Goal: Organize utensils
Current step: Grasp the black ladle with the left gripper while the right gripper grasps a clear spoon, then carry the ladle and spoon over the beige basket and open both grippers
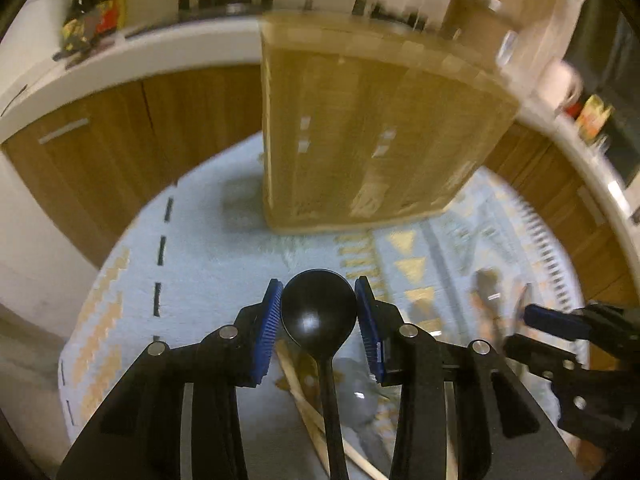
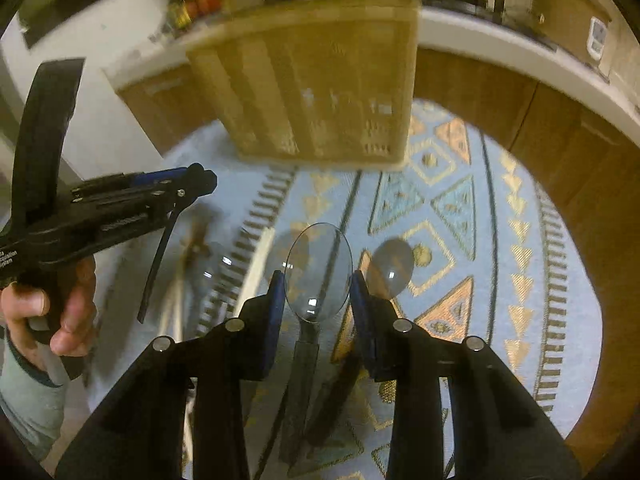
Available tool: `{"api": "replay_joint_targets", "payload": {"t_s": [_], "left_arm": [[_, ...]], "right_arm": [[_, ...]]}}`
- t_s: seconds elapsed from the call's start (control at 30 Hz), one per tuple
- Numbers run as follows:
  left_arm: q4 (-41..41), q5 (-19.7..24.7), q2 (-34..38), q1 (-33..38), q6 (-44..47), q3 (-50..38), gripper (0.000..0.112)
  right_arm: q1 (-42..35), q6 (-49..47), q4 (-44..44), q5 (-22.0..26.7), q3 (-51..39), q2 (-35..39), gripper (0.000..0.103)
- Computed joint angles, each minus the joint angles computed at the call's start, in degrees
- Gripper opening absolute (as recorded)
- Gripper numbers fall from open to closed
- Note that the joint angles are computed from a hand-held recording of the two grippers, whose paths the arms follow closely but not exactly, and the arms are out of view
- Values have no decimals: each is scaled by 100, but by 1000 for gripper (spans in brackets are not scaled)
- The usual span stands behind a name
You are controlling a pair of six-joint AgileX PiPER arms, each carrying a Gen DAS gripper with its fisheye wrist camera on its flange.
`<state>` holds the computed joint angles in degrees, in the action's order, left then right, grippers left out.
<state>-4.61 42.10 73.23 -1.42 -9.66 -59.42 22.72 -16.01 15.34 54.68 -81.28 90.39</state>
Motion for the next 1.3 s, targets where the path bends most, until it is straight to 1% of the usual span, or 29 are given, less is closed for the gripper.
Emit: {"api": "replay_joint_targets", "payload": {"t_s": [0.03,0.07,0.17,0.23,0.33,0.43,0.47,0.5,0.57,0.63,0.7,0.73,0.77,0.83,0.87,0.9,1.03,1.07,1.13,1.23,1.3], "left_arm": [[-175,-121,-310,53,139,133,35],[-296,-212,-493,92,253,188,35],[-672,-487,-1097,190,563,368,35],[-1151,-607,-1338,341,901,361,35],[-1390,-798,-1493,426,940,189,35],[-1541,-1016,-1369,540,998,-169,35],[-1543,-1021,-1325,565,1000,-286,35],[-1481,-1101,-1226,577,933,-470,35],[-1430,-1161,-1072,588,865,-758,35],[-1321,-1264,-820,590,811,-1134,35],[-825,-1436,-591,468,446,-1469,35],[-732,-1515,-522,457,396,-1556,35],[-658,-1603,-428,456,367,-1671,35],[-66,-1929,-227,316,-67,-1850,35],[21,-2013,-130,326,-96,-1928,35],[337,-2128,-21,273,-331,-2001,35],[2295,-2670,464,90,-1969,-2139,35],[2553,-2733,564,96,-2207,-2169,35],[3331,-2871,796,105,-2985,-2185,35],[4239,-3042,1077,171,-3953,-2155,35],[5156,-3118,1217,195,-4903,-2057,35]], "right_arm": [[-76,-173,165,-87,114,-151,30],[-23,-192,246,-223,176,-215,30],[-208,-647,757,-509,492,-622,30],[-290,-866,1088,-686,561,-801,30],[-281,-786,1067,-903,431,-962,30],[-243,-761,1045,-1198,187,-988,30],[-233,-699,1001,-1213,159,-1080,30],[-228,-609,951,-1271,-88,-996,30],[-278,-607,1071,-1212,-460,-833,30],[-315,-481,1100,-1128,-1069,-508,30],[-364,-371,1151,-988,-1695,-173,30],[-383,-279,1149,-928,-2063,31,30],[-378,-184,1093,-909,-2288,143,30],[-369,52,916,-886,-2927,501,30],[-360,173,794,-889,-3189,655,30],[-366,300,677,-861,-3539,870,30],[-449,710,425,-538,-4892,1697,30],[-433,854,242,-474,-5237,1913,30],[-410,971,26,-480,-5522,2129,30],[-283,1156,-488,-554,-5781,2428,30],[-202,1170,-702,-763,-5548,2444,30]]}}
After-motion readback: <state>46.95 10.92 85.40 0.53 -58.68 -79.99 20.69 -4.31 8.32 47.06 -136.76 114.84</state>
